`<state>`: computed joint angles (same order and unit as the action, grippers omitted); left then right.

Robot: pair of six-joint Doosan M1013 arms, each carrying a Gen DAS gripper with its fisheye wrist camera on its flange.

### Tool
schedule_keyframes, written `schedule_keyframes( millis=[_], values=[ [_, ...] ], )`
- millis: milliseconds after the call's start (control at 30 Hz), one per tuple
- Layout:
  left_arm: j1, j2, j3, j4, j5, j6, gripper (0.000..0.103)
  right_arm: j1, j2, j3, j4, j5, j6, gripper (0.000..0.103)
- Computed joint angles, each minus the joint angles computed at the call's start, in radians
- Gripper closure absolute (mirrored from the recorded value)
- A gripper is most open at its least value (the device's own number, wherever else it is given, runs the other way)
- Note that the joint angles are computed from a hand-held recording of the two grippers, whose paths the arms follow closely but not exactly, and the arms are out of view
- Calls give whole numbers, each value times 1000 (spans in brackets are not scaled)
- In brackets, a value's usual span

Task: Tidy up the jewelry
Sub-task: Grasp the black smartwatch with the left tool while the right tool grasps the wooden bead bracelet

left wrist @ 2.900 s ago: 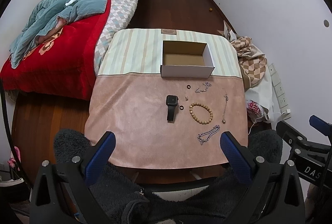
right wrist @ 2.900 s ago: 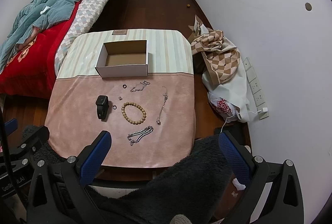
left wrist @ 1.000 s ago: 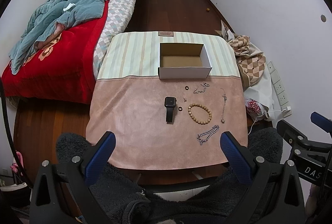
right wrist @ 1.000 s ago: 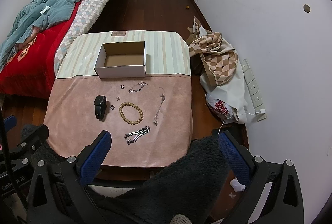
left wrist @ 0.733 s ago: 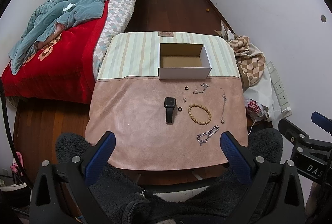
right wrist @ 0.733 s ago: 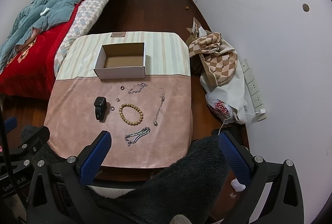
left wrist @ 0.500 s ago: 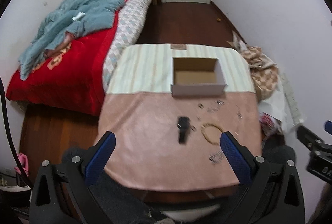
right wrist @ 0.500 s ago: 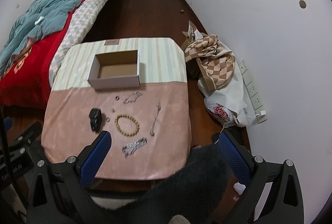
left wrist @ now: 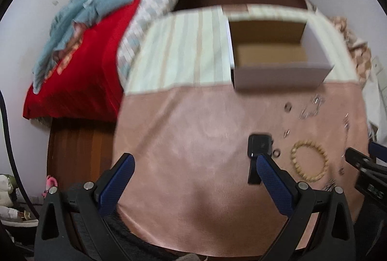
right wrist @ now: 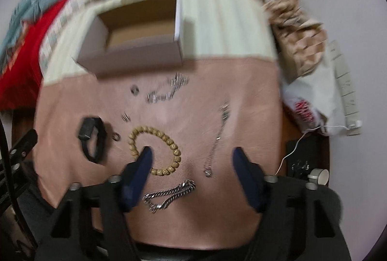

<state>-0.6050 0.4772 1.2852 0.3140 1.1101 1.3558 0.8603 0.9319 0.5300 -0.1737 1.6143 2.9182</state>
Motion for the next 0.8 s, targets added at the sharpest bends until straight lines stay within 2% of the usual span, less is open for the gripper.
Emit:
schedule_keyframes(
  millis=[67, 267, 300, 367, 400, 500, 600, 667, 733, 800],
  values=[
    [2, 19, -4, -20, 32, 17, 0, -9, 11, 27, 43, -43, -23, 47],
    [12, 42, -3, -101, 61, 74, 1, -18, 55, 22, 96, -77, -82, 62],
    [15, 45, -4, -125, 61, 92, 1, -15, 51, 38, 79, -108, -85, 70],
    [16, 51, -7, -155, 63, 112, 1, -14, 54, 47, 68, -119, -73, 79],
    [15, 53, -7, -174, 59, 128, 1, -12, 56, 49, 62, -117, -71, 92],
    [9, 62, -12, -205, 56, 162, 1, -13, 20, 137, 69, -195, -26, 94],
    [0, 72, -12, -208, 35, 177, 3, -11, 1, 191, 64, -219, 9, 94],
    [-6, 85, -19, -205, 35, 188, 23, -9, -9, 215, 61, -235, 16, 94],
    [-6, 104, -35, -215, 57, 199, 57, -9, -13, 229, 63, -243, 15, 94],
    [-5, 114, -43, -234, 68, 208, 74, -9, -23, 230, 73, -231, 10, 94]
  ],
)
